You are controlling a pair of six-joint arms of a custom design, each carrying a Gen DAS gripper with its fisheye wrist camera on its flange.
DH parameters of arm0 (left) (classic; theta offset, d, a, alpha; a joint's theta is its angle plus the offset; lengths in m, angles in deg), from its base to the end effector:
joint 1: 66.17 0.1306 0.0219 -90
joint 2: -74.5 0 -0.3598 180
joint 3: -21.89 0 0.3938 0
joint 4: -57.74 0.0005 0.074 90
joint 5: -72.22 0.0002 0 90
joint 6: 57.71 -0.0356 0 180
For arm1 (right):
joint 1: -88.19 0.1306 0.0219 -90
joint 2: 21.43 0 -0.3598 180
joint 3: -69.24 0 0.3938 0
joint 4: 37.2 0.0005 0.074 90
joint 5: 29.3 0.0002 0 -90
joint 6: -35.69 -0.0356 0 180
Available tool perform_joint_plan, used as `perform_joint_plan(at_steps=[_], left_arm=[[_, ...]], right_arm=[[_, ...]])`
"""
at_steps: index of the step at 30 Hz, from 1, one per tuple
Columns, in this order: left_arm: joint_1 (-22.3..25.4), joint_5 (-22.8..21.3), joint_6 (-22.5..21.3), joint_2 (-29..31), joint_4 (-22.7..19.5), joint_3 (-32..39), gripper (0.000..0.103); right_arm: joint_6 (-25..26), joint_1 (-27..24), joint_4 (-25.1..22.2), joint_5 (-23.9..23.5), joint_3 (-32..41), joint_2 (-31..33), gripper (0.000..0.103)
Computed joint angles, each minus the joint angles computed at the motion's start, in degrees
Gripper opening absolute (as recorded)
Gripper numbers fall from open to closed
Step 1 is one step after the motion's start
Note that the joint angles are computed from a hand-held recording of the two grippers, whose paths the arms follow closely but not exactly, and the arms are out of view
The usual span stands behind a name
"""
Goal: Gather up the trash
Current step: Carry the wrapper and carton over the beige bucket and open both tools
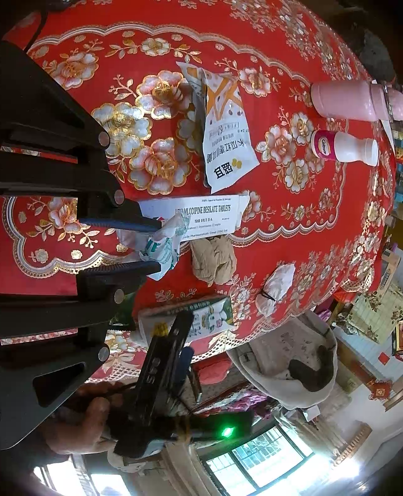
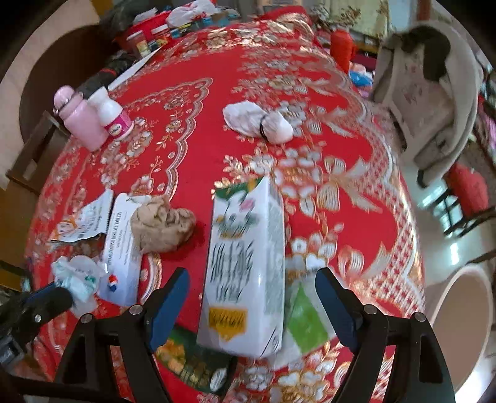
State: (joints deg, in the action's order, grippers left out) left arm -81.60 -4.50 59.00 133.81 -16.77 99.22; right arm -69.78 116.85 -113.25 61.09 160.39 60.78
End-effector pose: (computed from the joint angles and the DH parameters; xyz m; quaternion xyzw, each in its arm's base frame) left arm 0.2604 -0.0809 0.4711 -0.0603 0.9498 -0.2063 0.2274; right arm 0.3554 0.1934 0.4472 -0.1119 0.9737 0.0714 0.1851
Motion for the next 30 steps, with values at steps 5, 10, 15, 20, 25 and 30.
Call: perform_joint_plan(at_steps=[5,10,15,20,25,30], left_arm=[[-0.40,-0.31,0.34,0.16,0.30,0.28,0.017],[-0.92,-0.60,1.59,0.16,0.49,-0.05,0.017],[-1.94,-1.22,2.21,0.15,0.45,0.22,0.017],[-3.61,-2.32,3.57,0.40,1.16,1.36,0.017],[-7.58,-4.47,5.32,1.53,1.97,3.28,0.017],[-12.33,-6.91,7.04,3.01,2.57,5.13,0.017]], right_arm=[[1.83,0.97,-2.32,1.26,2.21,3.42,0.076],[2.15,1.76,-1.90,3.01,1.31,2.29,0.076],[2.76,1.60,-0.31,1.87,-0.35,1.42,0.056],[1.30,-1.13,1.54,-4.86,-1.53,-2.09,0.056],[1.25,-3.23,1.52,-8.66,-1.25,-5.33,0.056],[1.63,-5.56,0.62,-9.35,-2.46,-8.64,0.056]])
